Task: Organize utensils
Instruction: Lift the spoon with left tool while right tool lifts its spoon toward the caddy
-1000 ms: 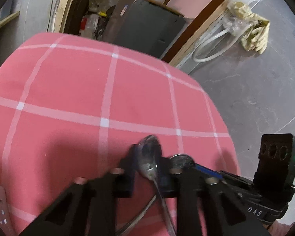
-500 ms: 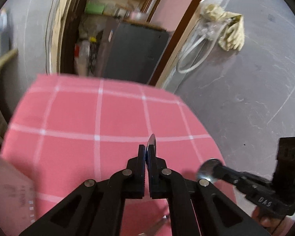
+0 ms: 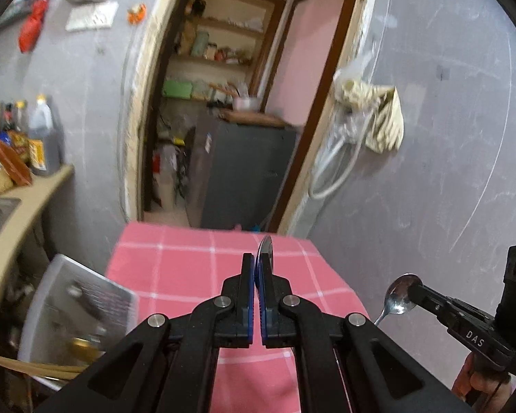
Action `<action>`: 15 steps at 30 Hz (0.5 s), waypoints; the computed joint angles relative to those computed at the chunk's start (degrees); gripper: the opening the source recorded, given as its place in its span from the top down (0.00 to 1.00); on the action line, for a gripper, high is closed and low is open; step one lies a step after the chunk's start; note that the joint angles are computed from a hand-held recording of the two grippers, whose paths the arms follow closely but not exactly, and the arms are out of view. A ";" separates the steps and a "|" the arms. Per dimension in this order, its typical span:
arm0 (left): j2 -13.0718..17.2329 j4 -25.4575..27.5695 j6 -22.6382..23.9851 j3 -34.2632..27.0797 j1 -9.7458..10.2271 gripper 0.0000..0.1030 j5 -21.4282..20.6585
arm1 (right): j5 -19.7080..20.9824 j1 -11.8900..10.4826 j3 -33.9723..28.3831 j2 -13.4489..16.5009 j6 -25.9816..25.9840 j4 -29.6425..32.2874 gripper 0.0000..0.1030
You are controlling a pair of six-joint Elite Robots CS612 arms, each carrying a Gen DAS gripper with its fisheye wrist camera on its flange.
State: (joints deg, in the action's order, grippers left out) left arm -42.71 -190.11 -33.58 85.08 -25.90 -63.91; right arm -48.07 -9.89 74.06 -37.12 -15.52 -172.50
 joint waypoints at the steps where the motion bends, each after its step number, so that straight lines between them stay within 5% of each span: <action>1: -0.65 -0.51 0.09 0.77 -0.02 0.97 0.80 | 0.51 0.24 0.09 -0.29 -0.09 -0.60 0.97; 8: -4.62 -4.98 3.60 6.62 -0.30 0.97 10.78 | 4.25 2.57 0.37 -1.69 -0.58 -3.95 0.97; 15: -4.18 -11.23 9.32 8.82 -0.58 0.97 19.68 | 4.40 5.35 0.64 -2.57 -3.74 -7.57 0.97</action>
